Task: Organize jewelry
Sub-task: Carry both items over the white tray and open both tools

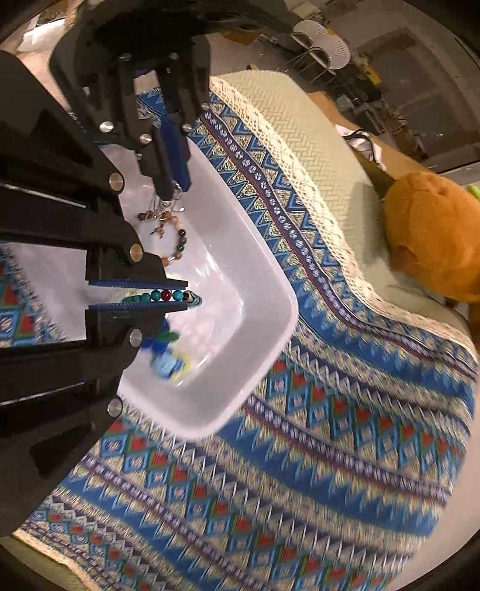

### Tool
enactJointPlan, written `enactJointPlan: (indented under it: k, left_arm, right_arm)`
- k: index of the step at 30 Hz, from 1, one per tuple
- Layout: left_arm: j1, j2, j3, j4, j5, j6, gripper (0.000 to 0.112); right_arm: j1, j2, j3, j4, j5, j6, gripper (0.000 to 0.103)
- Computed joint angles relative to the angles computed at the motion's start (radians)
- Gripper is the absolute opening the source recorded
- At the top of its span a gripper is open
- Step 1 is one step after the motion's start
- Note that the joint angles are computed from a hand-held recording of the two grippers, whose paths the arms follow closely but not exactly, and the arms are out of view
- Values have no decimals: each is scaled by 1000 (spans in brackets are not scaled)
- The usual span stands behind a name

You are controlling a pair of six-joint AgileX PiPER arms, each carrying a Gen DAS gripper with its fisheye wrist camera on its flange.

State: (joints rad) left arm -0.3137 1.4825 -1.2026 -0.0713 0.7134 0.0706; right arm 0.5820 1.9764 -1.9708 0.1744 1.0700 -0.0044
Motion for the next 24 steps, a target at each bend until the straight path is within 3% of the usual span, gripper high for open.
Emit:
enactJointPlan:
  k: [4, 5, 6, 7, 8, 12, 19, 24]
  left_arm:
    - [63, 36, 2, -77, 38, 73, 18]
    - [76, 42, 3, -89, 44, 87, 34]
    - [82, 42, 8, -86, 41, 91, 48]
    - [80, 37, 15, -72, 34, 85, 53]
    - [78, 28, 26, -61, 25, 83, 57]
    - [76, -3, 40, -59, 21, 83, 74]
    - [-19, -69, 36, -111, 23, 112, 78]
    - [-187, -55, 9, -89, -10, 40, 79]
  right_arm:
    - [5, 128, -170, 9, 84, 19, 7]
    - [3, 156, -210, 16, 111, 21, 10]
    - [4, 179, -245, 1, 128, 37, 26]
    - [4, 186, -255, -11, 126, 50, 60]
    - [-3, 189, -262, -1, 127, 52, 67]
    - [-32, 121, -173, 5, 86, 50, 67]
    - [-193, -182, 183, 39, -40, -23, 67]
    - [-337, -417, 472, 5, -91, -76, 67]
